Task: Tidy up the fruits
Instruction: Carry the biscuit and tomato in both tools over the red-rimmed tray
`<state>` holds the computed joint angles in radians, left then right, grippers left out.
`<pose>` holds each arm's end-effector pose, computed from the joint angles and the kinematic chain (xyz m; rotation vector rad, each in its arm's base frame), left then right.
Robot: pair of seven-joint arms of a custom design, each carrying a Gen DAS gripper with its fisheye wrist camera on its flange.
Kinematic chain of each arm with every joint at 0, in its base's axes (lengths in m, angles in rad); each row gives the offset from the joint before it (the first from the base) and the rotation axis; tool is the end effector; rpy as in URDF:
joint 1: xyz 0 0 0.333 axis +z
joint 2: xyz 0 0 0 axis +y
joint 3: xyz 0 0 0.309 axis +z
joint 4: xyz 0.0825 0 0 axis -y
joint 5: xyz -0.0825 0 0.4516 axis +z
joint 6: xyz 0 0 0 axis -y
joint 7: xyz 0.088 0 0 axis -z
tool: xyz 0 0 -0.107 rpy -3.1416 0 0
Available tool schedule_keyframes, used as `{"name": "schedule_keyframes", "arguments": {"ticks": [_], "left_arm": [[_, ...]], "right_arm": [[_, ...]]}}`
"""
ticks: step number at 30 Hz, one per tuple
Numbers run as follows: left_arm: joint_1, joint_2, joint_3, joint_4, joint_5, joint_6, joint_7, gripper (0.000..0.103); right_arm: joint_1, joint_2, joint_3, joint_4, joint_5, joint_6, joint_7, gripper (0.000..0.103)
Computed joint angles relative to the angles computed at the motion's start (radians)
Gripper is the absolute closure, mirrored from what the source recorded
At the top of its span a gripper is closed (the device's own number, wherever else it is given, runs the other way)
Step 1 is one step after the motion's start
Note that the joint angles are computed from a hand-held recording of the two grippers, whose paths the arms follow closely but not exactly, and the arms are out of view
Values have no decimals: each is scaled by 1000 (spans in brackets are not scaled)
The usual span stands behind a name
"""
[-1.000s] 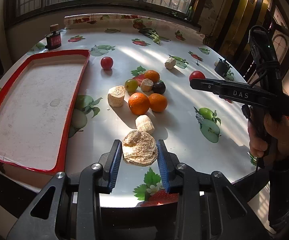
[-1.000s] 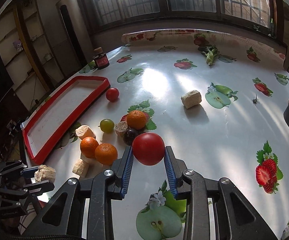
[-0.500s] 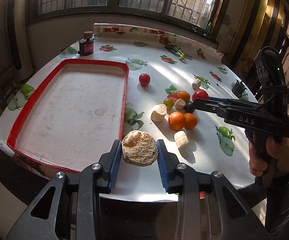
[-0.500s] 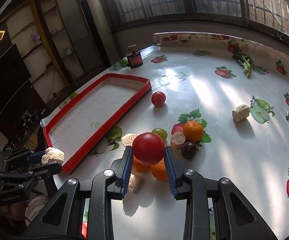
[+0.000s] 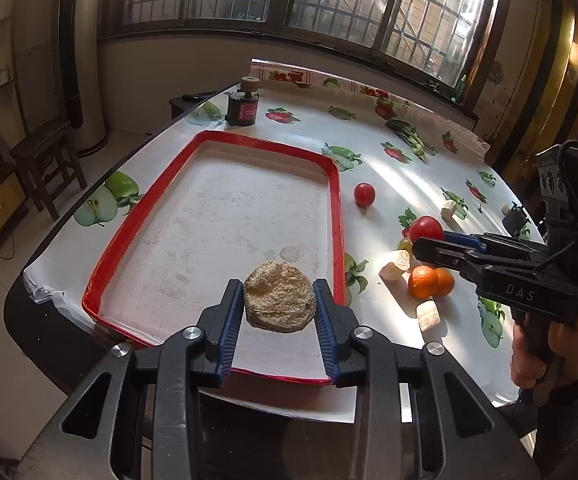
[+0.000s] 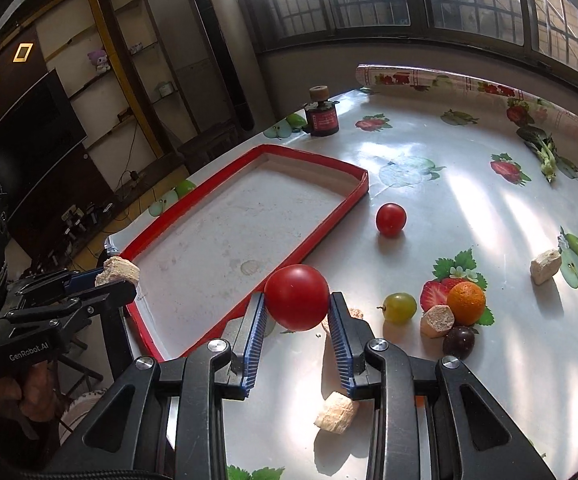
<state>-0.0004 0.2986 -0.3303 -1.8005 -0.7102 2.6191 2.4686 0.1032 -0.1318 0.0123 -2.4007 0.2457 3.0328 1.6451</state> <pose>0.6976 -0.2061 0.4031 -1.2337 2.5034 -1.1049 0.5745 0.0481 0.4050 -1.5492 1.8791 -0.5035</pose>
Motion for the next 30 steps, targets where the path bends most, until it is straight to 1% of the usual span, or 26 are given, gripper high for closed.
{"name": "schedule_keyframes", "arguments": {"ticks": [3,5,9,13,18,22,25,30], "left_arm": [[-2,26,9,31,25,2,-30,70],[-1,44,11,51,48,3,-51,71],[3,83,9,91,99,2,-99,71],[9,120,5,128,152,3,-146,70],[10,175,4,183,231,1,-211,70],[12,216,-2,222,287,-7,-250,70],[10,242,-3,245,328,-15,-282,70],[-1,279,5,281,400,-18,-333,70]], "right_arm": [[35,41,-15,48,66,-12,-61,71],[46,72,-16,86,98,-22,-93,71],[54,135,-9,160,148,-47,-151,71],[54,197,0,231,164,-82,-177,71],[57,266,2,302,134,-119,-164,71],[70,315,-17,353,61,-139,-102,71],[71,347,-23,392,29,-158,-74,71],[83,406,-40,459,-35,-194,-32,71]]}}
